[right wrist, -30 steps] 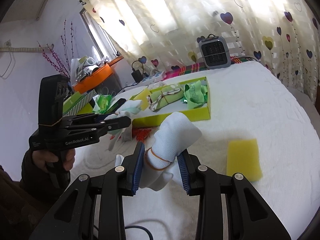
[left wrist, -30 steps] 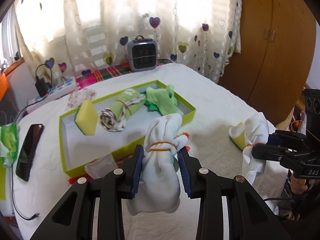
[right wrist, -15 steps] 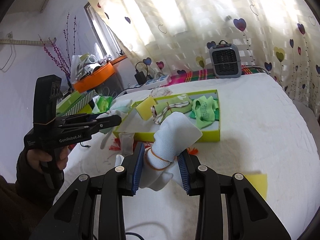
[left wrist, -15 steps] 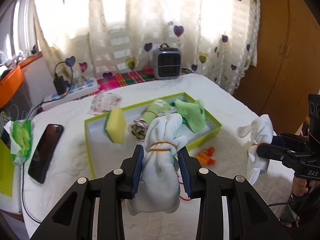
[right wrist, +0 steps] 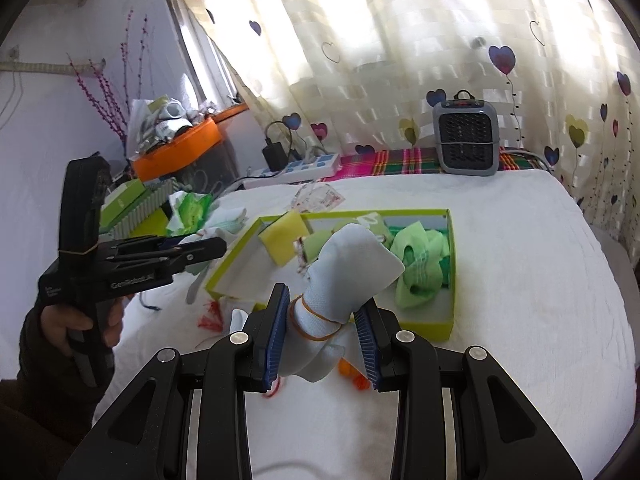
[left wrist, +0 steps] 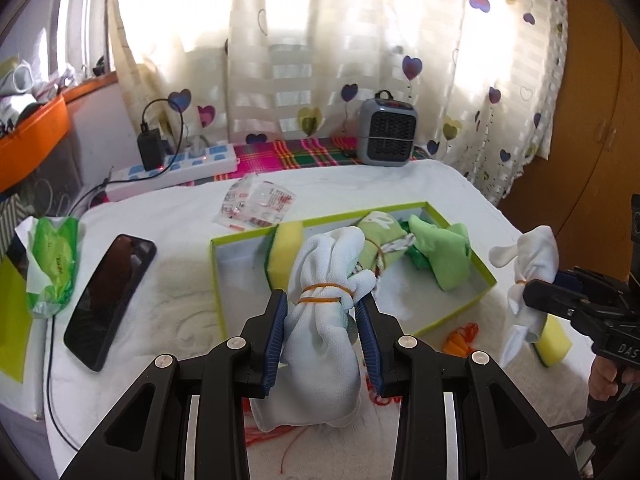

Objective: Organize soft objects
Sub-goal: 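Carry the sock bundles toward the box with both grippers, then lower the left gripper's sock bundle into the box while the right lowers its bundle too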

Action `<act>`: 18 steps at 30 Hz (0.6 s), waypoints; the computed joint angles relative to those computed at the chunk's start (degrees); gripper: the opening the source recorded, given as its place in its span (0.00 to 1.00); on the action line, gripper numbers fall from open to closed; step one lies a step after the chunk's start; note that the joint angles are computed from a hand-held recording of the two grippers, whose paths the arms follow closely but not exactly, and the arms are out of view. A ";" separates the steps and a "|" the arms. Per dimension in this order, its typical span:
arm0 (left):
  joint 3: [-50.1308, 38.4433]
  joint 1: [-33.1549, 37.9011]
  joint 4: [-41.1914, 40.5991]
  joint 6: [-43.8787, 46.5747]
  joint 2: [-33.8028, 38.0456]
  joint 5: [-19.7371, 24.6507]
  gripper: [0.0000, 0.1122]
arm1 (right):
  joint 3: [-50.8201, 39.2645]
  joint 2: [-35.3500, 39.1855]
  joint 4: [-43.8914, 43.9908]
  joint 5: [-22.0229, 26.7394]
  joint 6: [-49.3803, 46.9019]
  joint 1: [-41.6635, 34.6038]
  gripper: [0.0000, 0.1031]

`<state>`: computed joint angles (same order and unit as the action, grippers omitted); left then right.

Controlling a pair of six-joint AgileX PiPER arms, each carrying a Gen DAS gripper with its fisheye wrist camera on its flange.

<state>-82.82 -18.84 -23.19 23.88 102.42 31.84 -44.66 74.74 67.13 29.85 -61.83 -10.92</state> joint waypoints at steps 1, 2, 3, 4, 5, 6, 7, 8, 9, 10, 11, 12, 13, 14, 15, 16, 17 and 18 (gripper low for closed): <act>-0.82 0.14 0.24 -0.61 0.71 0.32 0.29 | -0.77 0.82 -0.92 -0.56 0.98 0.49 0.33; -1.71 0.15 0.88 -1.41 1.50 0.54 0.29 | -1.80 2.03 -1.76 -1.22 1.81 1.02 0.33; -2.57 0.15 1.34 -1.92 2.30 0.71 0.29 | -2.28 2.69 -2.22 -1.53 2.38 1.29 0.33; -3.43 0.20 1.86 -2.69 3.04 1.09 0.29 | -3.15 3.72 -3.05 -1.80 3.53 1.61 0.33; -3.87 0.26 2.20 -3.08 3.53 1.31 0.29 | -4.09 4.94 -3.49 -1.99 4.61 1.80 0.33; -4.59 0.16 2.58 -3.43 4.20 1.55 0.29 | -4.86 5.91 -3.36 -1.78 4.95 1.76 0.33; -5.47 0.10 2.89 -3.86 5.02 1.99 0.29 | -5.81 7.14 -3.28 -1.43 5.33 1.76 0.33; -6.19 0.11 2.99 -3.99 5.65 2.41 0.29 | -6.62 8.13 -3.62 -1.53 6.08 1.99 0.33; -7.00 0.08 3.09 -4.10 6.51 2.78 0.30 | -7.25 8.85 -4.28 -1.83 7.05 2.35 0.33; -7.73 0.11 3.24 -4.50 7.18 3.22 0.30 | -8.35 10.12 -5.35 -1.99 8.46 2.78 0.33; -8.19 0.16 3.14 -4.60 7.67 3.46 0.30 | -9.40 11.08 -6.59 -1.96 9.99 3.14 0.33; -8.66 0.20 3.14 -4.75 8.17 3.59 0.30 | -10.37 12.14 -8.13 -2.17 11.82 3.57 0.33; -9.29 0.34 3.45 -5.44 8.81 3.89 0.30 | -11.62 13.46 -10.05 -2.45 13.88 4.11 0.33; -9.76 0.47 3.60 -5.97 9.33 4.14 0.30 | -12.71 14.57 -12.30 -2.54 16.04 4.59 0.33; -10.09 0.70 3.20 -5.70 9.86 4.27 0.30 | -13.36 15.34 -13.80 -2.66 17.54 4.82 0.33; -10.55 0.84 3.26 -5.84 10.29 4.55 0.30 | -14.43 16.57 -15.93 -2.80 19.73 5.27 0.33; -10.87 0.90 3.57 -6.27 10.68 4.68 0.30 | -15.27 17.45 -17.42 -2.55 21.18 5.40 0.33; -10.89 0.97 3.57 -6.24 10.89 4.59 0.30 | -16.33 18.50 -19.96 -2.47 23.86 5.76 0.33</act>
<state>-93.71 -17.88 -19.61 17.64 113.31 36.43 -60.98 93.24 47.17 27.38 -37.98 -5.15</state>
